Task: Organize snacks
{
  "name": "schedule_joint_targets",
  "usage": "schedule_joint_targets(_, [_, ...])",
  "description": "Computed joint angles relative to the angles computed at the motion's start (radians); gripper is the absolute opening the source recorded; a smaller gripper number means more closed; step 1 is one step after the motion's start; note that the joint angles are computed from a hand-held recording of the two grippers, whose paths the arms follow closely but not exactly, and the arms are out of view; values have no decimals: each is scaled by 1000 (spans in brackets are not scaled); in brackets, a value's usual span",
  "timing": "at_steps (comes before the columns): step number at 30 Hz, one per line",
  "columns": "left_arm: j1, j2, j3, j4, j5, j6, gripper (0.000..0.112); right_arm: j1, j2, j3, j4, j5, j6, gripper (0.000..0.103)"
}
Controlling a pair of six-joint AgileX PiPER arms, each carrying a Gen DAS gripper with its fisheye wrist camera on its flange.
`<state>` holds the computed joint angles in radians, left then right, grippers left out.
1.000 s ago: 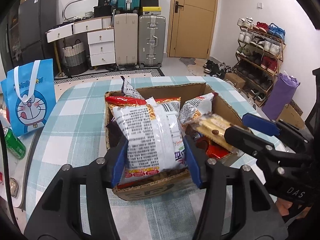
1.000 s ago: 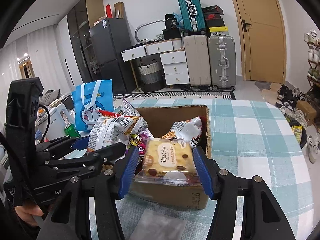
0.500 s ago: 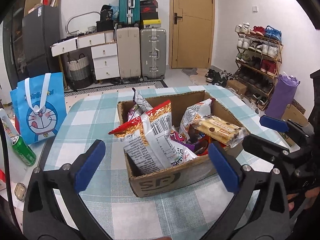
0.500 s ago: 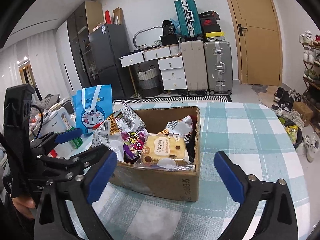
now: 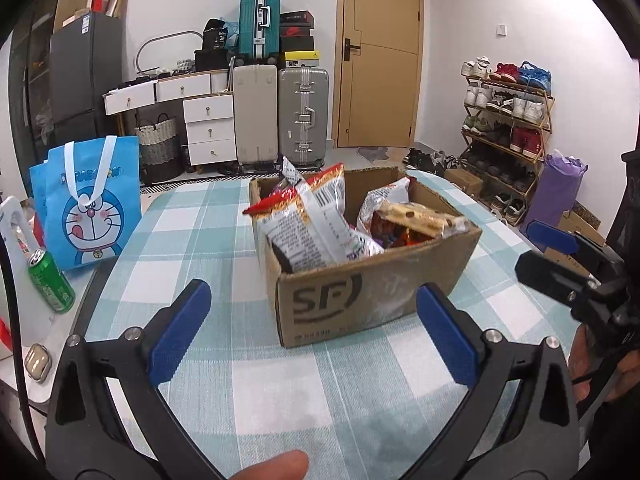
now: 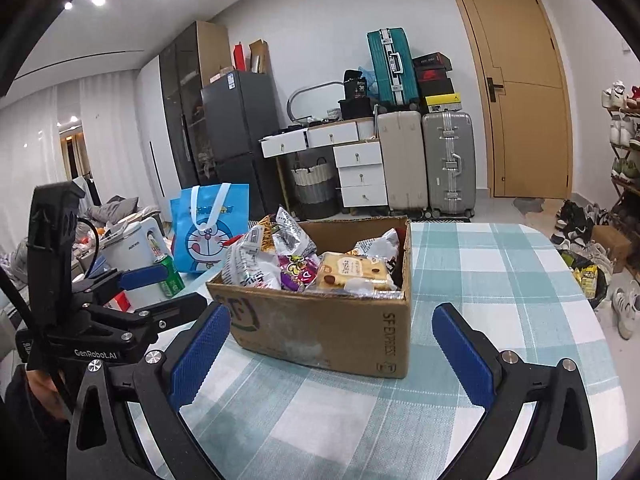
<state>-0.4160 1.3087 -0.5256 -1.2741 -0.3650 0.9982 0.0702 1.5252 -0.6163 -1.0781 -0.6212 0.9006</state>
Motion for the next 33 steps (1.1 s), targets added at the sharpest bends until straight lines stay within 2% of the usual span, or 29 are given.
schedule_joint_targets(5, [-61, -54, 108, 67, -67, -125, 103, -42, -46, 89, 22, -63, -38, 102])
schedule_joint_targets(10, [-130, -100, 191, 55, -150, -169, 103, -78, -67, 154, 23, -117, -70, 102])
schedule_joint_targets(15, [-253, -120, 274, 14, -291, -223, 103, -94, -79, 214, 75, -154, -163, 102])
schedule_joint_targets(22, [-279, -119, 314, 52, -366, -312, 103, -99, -69, 244, 139, -198, -237, 102])
schedule_joint_targets(33, [-265, -116, 345, 144, -414, -428, 103, -43, -70, 295, 320, -218, -420, 102])
